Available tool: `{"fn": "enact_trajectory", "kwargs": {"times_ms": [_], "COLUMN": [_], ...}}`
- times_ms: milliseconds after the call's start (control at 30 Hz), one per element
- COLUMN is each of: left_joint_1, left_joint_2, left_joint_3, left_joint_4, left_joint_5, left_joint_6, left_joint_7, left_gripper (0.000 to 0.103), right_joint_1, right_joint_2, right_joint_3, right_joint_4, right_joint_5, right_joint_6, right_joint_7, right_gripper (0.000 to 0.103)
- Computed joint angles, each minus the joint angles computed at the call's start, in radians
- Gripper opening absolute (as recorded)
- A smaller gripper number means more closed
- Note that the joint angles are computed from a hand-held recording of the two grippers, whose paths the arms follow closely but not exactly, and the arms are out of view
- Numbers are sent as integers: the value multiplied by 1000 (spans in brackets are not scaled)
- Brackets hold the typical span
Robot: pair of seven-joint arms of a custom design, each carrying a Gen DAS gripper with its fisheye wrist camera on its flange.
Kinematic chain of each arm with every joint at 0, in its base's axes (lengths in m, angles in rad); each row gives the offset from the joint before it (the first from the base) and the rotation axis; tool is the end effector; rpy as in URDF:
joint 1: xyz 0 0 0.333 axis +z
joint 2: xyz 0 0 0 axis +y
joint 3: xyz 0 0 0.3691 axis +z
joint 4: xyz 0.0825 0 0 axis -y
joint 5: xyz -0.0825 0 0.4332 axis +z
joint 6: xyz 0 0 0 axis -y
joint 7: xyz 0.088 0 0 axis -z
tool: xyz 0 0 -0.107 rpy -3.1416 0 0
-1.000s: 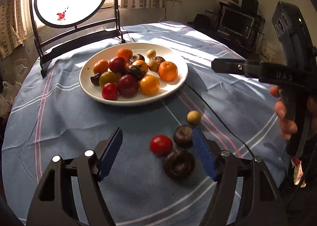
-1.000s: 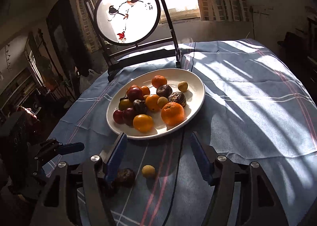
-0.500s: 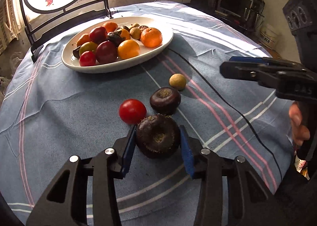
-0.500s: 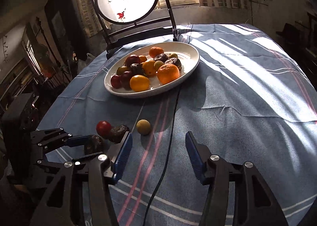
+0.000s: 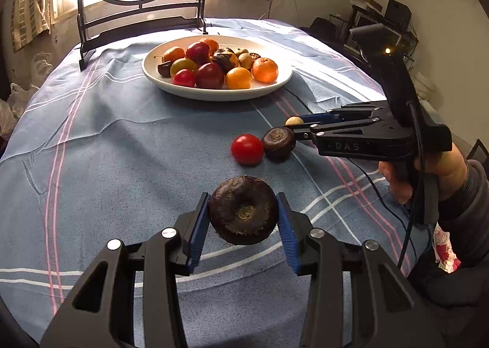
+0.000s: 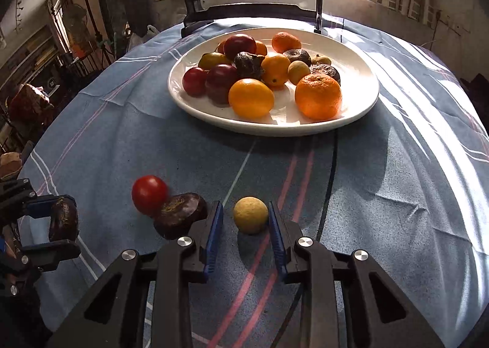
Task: Organize fruits
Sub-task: 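Grasp another dark passion fruit with the left gripper while the right gripper grasps a small yellow fruit, then place the passion fruit and small yellow fruit on the plate, opening both grippers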
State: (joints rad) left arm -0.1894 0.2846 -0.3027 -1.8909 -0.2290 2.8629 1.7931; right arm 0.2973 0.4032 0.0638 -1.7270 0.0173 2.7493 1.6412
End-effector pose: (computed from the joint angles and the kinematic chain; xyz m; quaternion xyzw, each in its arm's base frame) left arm 0.6490 -0.3117 0.4650 -0.4876 0.7987 -0.3313 0.1211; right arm 0.7186 0.2635 0.4446 -0.7560 0.5790 -0.1504 0.2658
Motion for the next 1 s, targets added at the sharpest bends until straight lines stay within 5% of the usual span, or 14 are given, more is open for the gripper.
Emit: {"fn": "enact_trajectory", "kwargs": {"times_ms": [267,500,600,767,867,933,1000], "left_joint_1": [32,52,42,-14,-46,-109,-113], "left_joint_2": [-12,0,33,125,233,316,409], "left_joint_3": [-31,-55,-43,17,52,132,136], "left_joint_4": [-17,4,57,225,413,549,700], "left_joint_5": [-63,-133,-122,-1,66,163,198], "left_joint_6": [31,53,26,-15,-96,-124,-191], "left_joint_7": [44,104,91,17,-45,-143,-178], "left_gripper": [42,42,42,42,42,42,42], "right_joint_1": [-30,-160,-171,-138,-132,-113,-98], "right_joint_2": [-77,-176,-182,-129,-55,14,89], "right_joint_3": [31,158,164,118,103,71,43], "right_joint_4": [-108,-244,-252,-150,-21,93,213], "right_joint_5": [68,388,485,459,423,373,320], "right_joint_6": [86,214,230,222,195,150,93], "right_joint_7": [-12,-211,-270,-238,-204,-152,-99], "right_gripper": [22,22,22,22,22,22,22]}}
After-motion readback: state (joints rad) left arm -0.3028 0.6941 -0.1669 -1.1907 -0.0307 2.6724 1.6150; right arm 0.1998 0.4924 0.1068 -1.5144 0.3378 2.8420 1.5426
